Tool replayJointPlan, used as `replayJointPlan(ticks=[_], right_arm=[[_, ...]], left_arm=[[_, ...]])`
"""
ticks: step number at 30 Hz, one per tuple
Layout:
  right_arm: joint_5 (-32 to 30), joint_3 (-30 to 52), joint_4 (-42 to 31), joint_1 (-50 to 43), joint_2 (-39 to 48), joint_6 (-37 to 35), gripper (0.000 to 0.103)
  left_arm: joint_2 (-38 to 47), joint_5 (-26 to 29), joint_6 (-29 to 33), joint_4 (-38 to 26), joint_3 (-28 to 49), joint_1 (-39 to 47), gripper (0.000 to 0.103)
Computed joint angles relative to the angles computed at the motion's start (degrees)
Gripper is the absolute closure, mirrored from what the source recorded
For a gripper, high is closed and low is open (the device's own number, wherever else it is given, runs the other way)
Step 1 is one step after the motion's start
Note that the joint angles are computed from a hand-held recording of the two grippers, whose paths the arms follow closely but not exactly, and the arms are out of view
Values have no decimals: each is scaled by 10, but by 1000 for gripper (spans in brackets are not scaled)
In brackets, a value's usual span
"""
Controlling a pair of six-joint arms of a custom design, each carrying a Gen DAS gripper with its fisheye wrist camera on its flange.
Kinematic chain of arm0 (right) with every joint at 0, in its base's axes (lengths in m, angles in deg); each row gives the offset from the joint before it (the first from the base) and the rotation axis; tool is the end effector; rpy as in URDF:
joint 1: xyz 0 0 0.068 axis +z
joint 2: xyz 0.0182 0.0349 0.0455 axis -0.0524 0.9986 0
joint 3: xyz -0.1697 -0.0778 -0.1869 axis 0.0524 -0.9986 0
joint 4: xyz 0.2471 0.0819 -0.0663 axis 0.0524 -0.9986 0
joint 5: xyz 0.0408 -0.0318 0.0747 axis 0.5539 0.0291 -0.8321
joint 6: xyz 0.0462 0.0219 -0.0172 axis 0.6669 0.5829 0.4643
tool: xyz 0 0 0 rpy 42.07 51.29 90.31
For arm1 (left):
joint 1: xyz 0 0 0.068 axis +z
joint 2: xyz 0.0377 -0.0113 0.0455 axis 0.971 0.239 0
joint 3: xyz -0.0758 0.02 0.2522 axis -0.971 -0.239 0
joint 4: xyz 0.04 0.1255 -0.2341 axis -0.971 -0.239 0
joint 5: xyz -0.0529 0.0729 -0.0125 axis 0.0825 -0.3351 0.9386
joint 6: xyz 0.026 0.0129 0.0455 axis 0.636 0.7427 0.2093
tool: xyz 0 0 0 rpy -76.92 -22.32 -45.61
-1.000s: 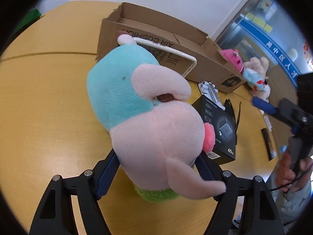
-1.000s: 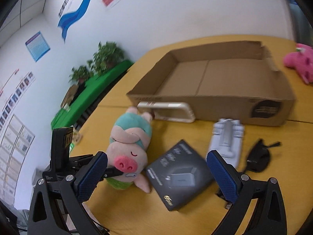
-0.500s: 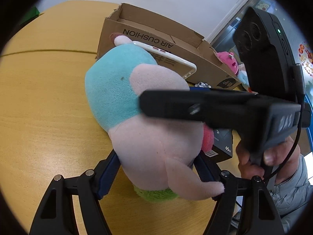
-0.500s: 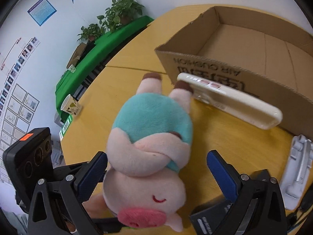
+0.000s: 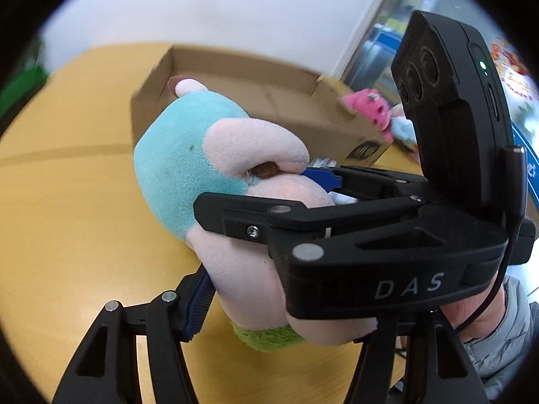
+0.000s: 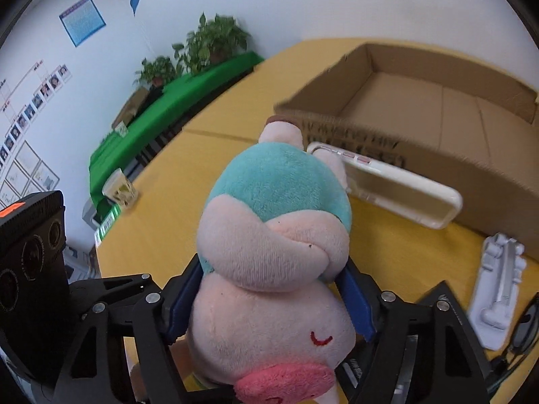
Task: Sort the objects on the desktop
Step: 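Lift the pig plush with the right gripper and carry it over the box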
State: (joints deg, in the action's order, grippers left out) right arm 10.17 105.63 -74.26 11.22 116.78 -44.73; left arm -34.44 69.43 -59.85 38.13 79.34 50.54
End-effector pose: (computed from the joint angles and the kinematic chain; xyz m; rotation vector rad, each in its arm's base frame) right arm 0.2204 0.0702 0.1552 -0.4038 2.4449 0.6293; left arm 0.1559 -0.0862 0.2112 0.4924 2.4132 -0.6250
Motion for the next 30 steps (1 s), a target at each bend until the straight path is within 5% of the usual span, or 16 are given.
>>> replayJointPlan(ticks=[5,11,23,30], right_arm=[[-9,23,-79,-62,-144,-28,30],[-25,109,-118,-139,-193,-58,30],[-60,325,-99,-207,-41,-61,31],[-77,508,-94,-214,109,-25,31]], left_arm=[[14,-45,28,-11,100,-53,41],[87,-31,78,0,223,-53,41],[240,55,147,5,434,22,42],[388,67,174,-24,627,38,42]])
